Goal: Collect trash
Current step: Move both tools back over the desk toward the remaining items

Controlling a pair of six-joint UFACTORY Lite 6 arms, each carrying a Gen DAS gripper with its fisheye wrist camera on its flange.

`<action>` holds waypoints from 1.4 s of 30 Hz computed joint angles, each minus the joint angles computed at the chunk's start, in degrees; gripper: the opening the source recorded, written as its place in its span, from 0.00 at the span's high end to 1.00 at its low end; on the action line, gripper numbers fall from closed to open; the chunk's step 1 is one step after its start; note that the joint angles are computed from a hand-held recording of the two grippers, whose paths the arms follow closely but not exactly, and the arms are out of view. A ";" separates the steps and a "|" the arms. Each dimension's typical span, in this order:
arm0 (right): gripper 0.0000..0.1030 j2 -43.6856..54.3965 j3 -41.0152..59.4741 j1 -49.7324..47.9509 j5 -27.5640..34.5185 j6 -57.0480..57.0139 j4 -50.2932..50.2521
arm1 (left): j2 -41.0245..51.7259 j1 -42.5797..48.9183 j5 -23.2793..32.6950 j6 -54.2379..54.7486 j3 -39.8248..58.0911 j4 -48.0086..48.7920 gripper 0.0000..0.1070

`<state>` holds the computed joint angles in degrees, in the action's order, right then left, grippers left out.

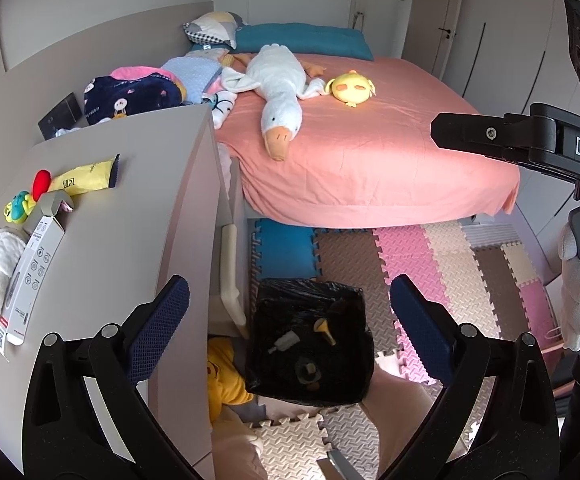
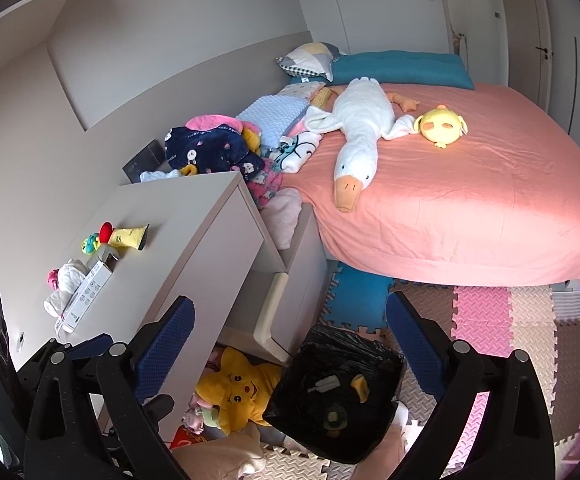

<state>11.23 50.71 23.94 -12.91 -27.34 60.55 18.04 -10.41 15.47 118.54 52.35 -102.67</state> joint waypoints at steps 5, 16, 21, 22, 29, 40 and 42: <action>0.07 1.57 1.60 1.55 -0.53 -0.93 1.36 | -0.81 1.82 0.46 1.71 -1.06 -0.95 0.09; 0.07 8.27 9.92 6.45 -1.37 -7.61 7.55 | -1.84 8.83 2.13 1.29 -2.31 2.00 0.09; 0.07 12.37 15.43 8.19 -0.81 -15.41 14.93 | -1.96 12.46 2.71 0.72 -1.71 3.58 0.09; 0.07 13.13 16.47 8.47 -0.63 -16.66 16.05 | -1.84 13.26 2.90 0.49 -1.47 4.02 0.09; 0.07 19.86 25.09 10.33 0.61 -24.94 23.07 | 0.22 19.11 4.04 -1.63 1.35 7.76 0.09; 0.07 35.41 46.96 12.27 1.25 -61.09 56.72 | 6.97 26.83 5.15 -6.73 9.10 13.68 0.09; 0.07 39.23 52.83 12.23 0.68 -72.73 67.89 | 8.53 27.95 5.28 -8.66 11.46 15.60 0.09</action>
<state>50.47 103.54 36.16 -12.23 -100.07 128.44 26.57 17.54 20.75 109.87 63.80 -87.07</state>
